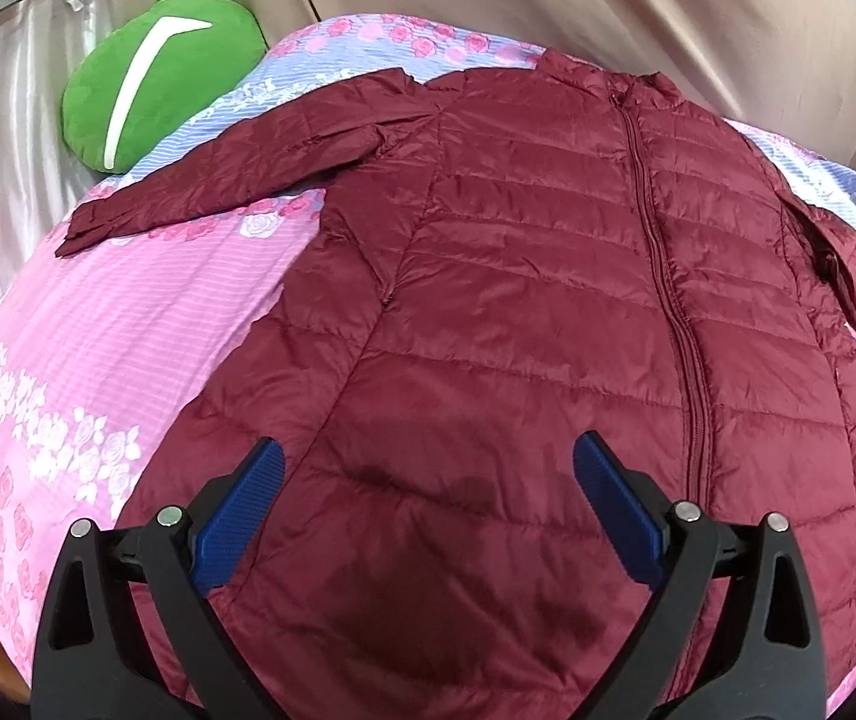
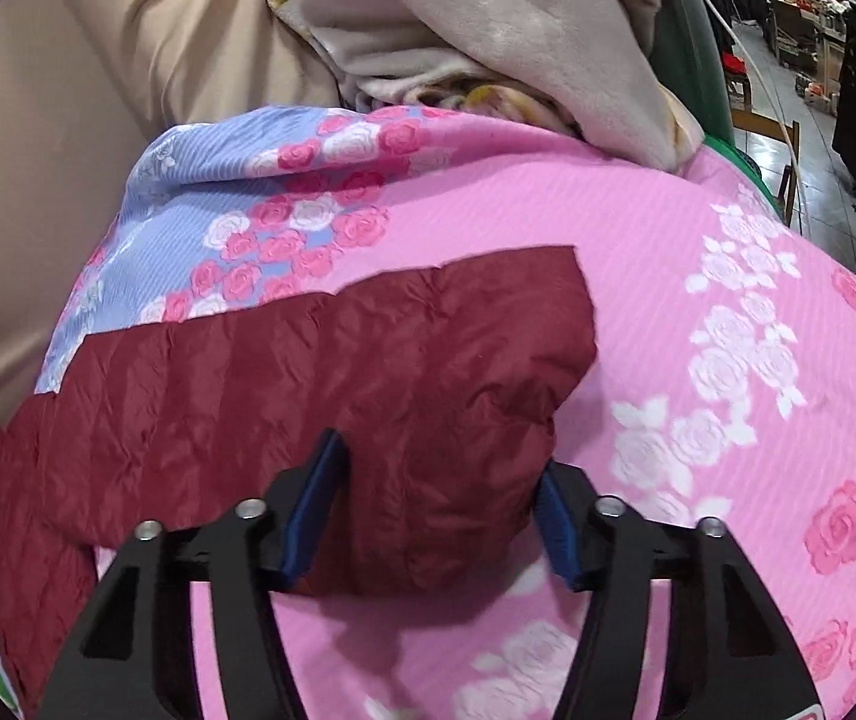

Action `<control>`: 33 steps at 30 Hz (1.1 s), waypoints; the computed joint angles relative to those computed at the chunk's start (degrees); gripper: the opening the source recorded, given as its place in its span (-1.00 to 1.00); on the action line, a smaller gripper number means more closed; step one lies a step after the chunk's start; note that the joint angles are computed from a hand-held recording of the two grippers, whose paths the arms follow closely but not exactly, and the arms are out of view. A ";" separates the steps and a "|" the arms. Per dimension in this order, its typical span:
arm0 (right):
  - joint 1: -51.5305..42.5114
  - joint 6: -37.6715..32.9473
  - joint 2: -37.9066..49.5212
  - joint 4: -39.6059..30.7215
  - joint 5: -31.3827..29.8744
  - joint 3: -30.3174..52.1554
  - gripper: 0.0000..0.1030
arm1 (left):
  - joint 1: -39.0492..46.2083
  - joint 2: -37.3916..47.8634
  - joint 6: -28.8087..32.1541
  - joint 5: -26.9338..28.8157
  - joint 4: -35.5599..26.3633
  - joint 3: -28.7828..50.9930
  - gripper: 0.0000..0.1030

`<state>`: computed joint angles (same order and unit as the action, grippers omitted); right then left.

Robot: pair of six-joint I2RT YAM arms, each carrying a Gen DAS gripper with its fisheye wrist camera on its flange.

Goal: Fold large clothes

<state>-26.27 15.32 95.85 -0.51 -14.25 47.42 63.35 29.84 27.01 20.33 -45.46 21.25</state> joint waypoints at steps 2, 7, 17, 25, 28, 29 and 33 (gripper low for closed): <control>2.49 0.76 0.47 0.22 1.90 1.70 -0.37 | -2.40 1.35 -1.76 -1.65 2.09 -0.50 0.84; 10.43 2.94 -2.17 1.08 6.20 4.58 -0.72 | -6.28 5.00 -4.33 -4.29 6.88 -1.44 0.84; 38.47 0.91 -5.45 0.15 11.55 18.90 -0.78 | -7.96 12.42 -5.44 -4.89 13.43 -1.02 0.84; 61.82 -9.26 12.38 1.60 9.09 37.65 -0.78 | -1.55 20.78 -1.38 1.29 15.67 4.70 0.84; 67.03 -11.52 23.81 -4.40 5.22 49.56 -0.69 | 1.00 26.01 0.01 4.86 15.49 8.92 0.84; 68.52 -11.96 26.23 -5.86 4.83 51.83 -0.61 | 1.53 28.02 0.07 5.92 15.64 10.47 0.85; 73.07 -13.47 35.20 -12.19 4.61 59.57 -0.36 | 1.87 37.14 -1.41 8.70 16.90 16.99 0.87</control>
